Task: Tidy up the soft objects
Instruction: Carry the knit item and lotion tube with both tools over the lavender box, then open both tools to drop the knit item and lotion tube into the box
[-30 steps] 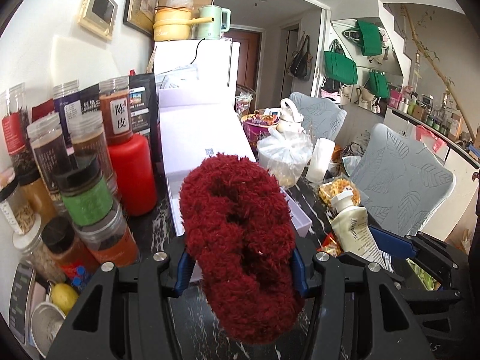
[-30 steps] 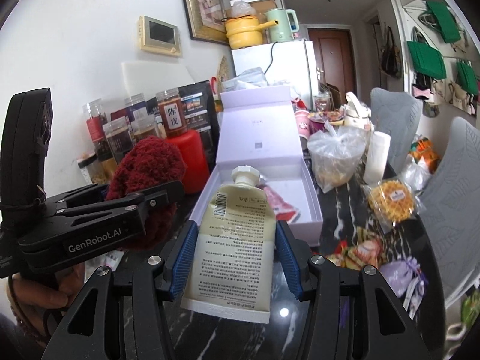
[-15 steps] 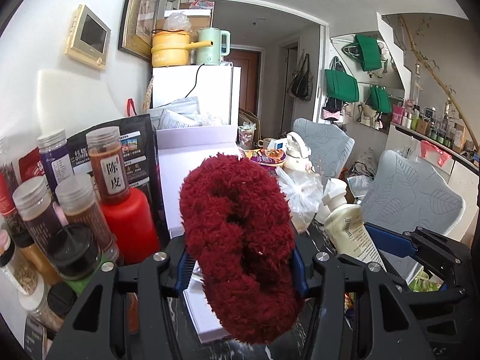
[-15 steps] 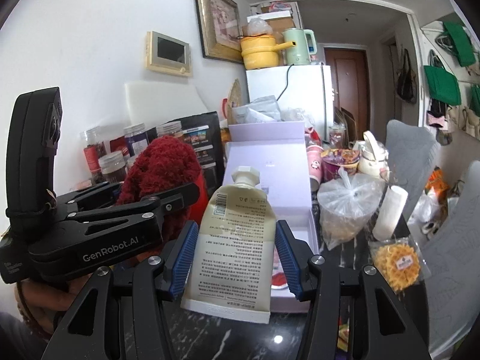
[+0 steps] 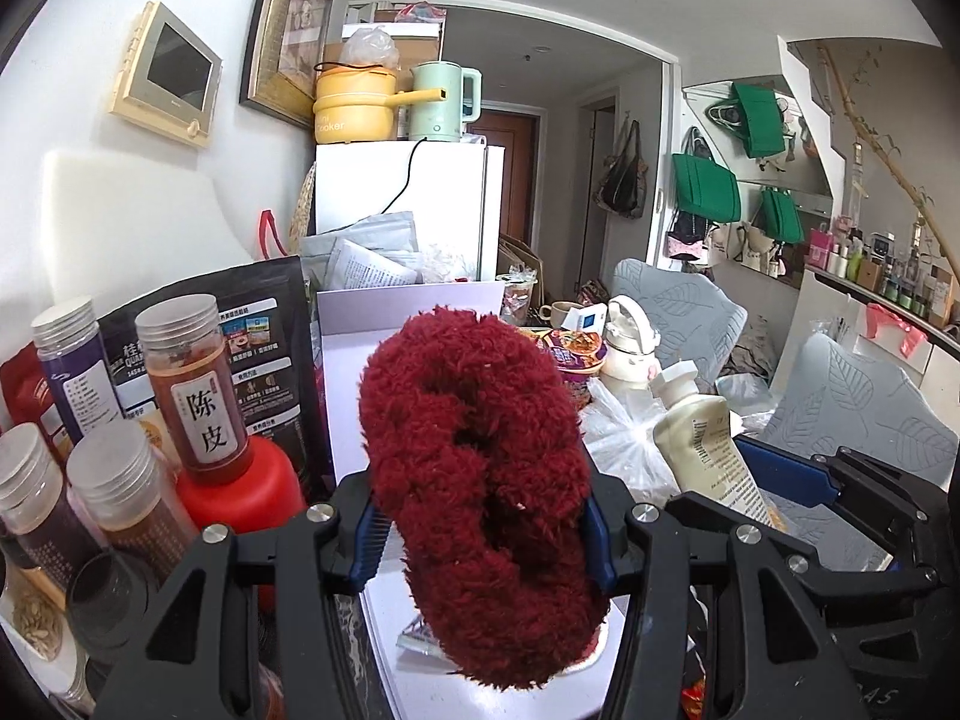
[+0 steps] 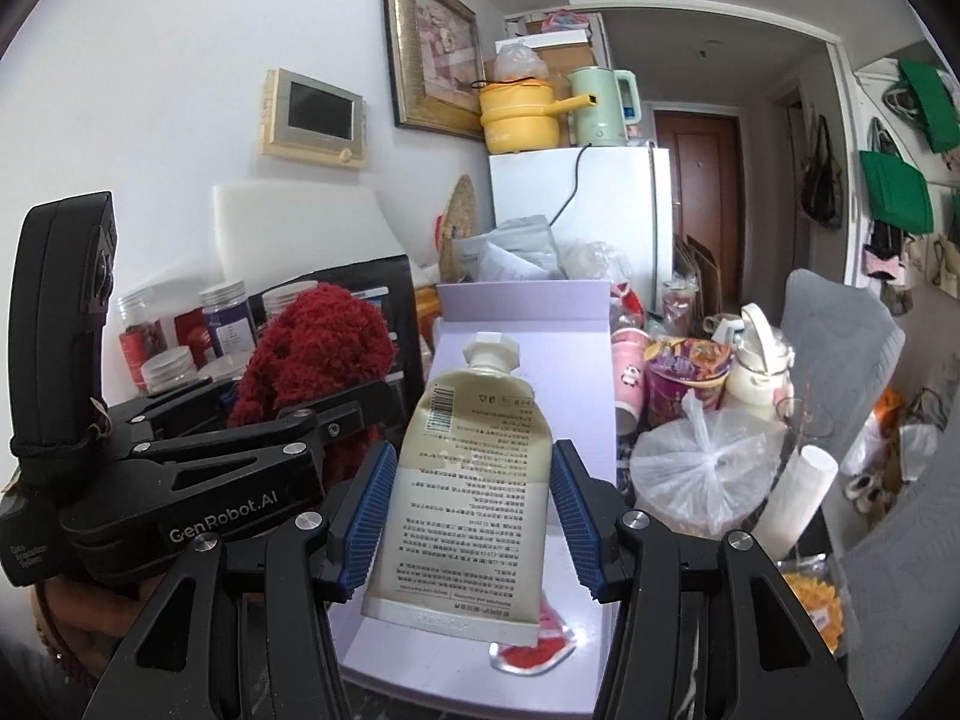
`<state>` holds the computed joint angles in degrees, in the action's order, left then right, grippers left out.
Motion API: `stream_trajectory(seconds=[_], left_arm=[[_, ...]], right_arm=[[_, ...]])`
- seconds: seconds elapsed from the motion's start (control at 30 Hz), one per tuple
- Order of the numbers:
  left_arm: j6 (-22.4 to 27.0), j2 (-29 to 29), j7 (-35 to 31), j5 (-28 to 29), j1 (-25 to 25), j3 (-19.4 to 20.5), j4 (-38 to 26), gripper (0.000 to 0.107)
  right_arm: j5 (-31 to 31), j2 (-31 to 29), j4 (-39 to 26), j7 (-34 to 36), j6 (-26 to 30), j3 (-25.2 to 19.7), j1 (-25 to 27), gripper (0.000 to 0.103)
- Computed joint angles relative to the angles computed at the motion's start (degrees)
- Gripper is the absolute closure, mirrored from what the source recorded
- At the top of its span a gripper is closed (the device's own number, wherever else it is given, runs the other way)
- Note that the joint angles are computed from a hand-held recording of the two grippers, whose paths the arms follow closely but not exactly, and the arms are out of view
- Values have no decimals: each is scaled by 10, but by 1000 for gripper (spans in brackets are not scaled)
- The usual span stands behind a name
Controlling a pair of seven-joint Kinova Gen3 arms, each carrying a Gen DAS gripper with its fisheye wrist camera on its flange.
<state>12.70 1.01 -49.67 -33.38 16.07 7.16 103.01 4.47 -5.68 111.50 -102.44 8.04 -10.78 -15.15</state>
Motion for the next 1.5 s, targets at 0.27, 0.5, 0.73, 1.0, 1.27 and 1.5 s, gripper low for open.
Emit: stream_trajectory(seconds=[0.27, 0.5, 0.73, 1.0, 1.27, 1.5], left_arm=[[12, 58, -1, -2, 25, -36, -44, 55], [38, 102, -73, 77, 33, -55, -71, 55], [75, 134, -80, 81, 66, -91, -98, 55], [119, 167, -135, 127, 47, -71, -133, 55], [153, 183, -126, 112, 76, -96, -157, 55], [193, 194, -135, 123, 65, -85, -181, 39]], right_arm=[[-8, 60, -44, 16, 6, 25, -12, 51], [-28, 105, -72, 38, 24, 39, -19, 51], [-37, 144, -98, 43, 54, 51, -19, 50], [-41, 178, -130, 50, 99, 48, -10, 59], [-4, 185, -139, 9, 118, 77, -43, 59], [21, 187, -149, -26, 137, 84, -49, 58]])
